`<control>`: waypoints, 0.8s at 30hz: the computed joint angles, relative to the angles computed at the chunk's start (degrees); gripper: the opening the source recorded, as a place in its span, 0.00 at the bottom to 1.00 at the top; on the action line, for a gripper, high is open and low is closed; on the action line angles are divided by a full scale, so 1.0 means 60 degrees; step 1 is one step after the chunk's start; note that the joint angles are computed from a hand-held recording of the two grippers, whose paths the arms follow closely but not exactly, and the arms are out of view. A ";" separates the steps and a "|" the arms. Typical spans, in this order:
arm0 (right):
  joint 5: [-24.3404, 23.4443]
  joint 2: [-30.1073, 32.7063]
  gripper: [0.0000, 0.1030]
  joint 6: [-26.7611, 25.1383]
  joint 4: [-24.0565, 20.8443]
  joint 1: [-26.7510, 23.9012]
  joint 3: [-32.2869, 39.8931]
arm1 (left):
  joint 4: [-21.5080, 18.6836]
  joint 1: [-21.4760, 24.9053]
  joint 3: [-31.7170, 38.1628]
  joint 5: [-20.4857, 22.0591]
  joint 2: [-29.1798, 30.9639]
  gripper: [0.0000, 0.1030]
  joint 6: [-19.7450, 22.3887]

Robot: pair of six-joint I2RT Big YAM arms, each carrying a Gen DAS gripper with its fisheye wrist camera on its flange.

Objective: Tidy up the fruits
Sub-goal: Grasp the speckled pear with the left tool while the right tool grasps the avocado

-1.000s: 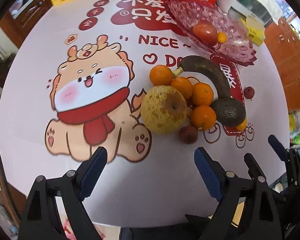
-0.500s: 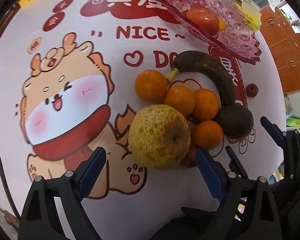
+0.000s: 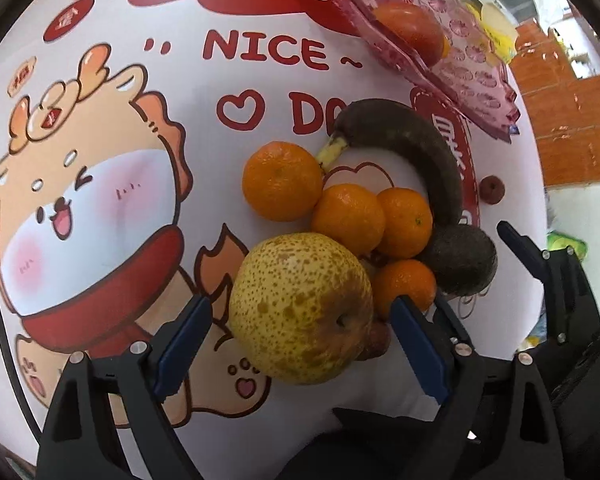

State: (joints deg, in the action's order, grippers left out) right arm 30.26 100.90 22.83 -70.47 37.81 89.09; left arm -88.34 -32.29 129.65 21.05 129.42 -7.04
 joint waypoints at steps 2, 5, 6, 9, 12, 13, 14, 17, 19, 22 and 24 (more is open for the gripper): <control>0.0009 -0.0059 0.73 -0.0160 0.0190 -0.0031 -0.0106 | -0.0107 0.0032 0.0155 0.0058 0.0152 0.78 -0.0041; -0.0076 -0.0114 0.73 -0.0545 0.0353 -0.0061 -0.0169 | -0.0085 0.0068 0.0188 0.0342 0.0229 0.72 -0.0123; -0.0089 -0.0122 0.73 -0.0695 0.0396 -0.0070 -0.0178 | -0.0051 0.0067 0.0162 0.0413 0.0228 0.71 -0.0148; -0.0257 -0.0154 0.71 -0.1021 0.0503 -0.0127 -0.0203 | 0.0225 0.0069 -0.0061 0.0549 0.0133 0.69 -0.0280; -0.0839 -0.0238 0.60 -0.1053 0.0634 -0.0241 -0.0264 | 0.0424 0.0080 -0.0140 0.0732 0.0106 0.66 -0.0441; -0.0803 -0.0208 0.60 -0.1015 0.0561 -0.0222 -0.0219 | 0.0451 0.0066 -0.0107 0.0778 0.0136 0.66 -0.0488; -0.0738 -0.0164 0.60 -0.1006 0.0494 -0.0191 -0.0168 | 0.0486 0.0039 -0.0068 0.0789 0.0169 0.66 -0.0520; -0.0712 -0.0070 0.59 -0.0832 0.0310 -0.0170 -0.0034 | 0.0625 0.0254 -0.0524 0.0886 -0.0133 0.66 -0.0329; -0.0661 -0.0073 0.59 -0.0754 0.0305 -0.0139 -0.0046 | 0.0758 0.0313 -0.0756 0.0973 -0.0282 0.65 -0.0360; -0.0484 -0.0007 0.59 -0.0527 0.0146 -0.0101 0.0031 | 0.0968 0.0376 -0.1062 0.1028 -0.0462 0.65 -0.0466; -0.0344 0.0037 0.58 -0.0478 0.0067 -0.0054 0.0076 | 0.1056 0.0443 -0.1335 0.1048 -0.0626 0.65 -0.0489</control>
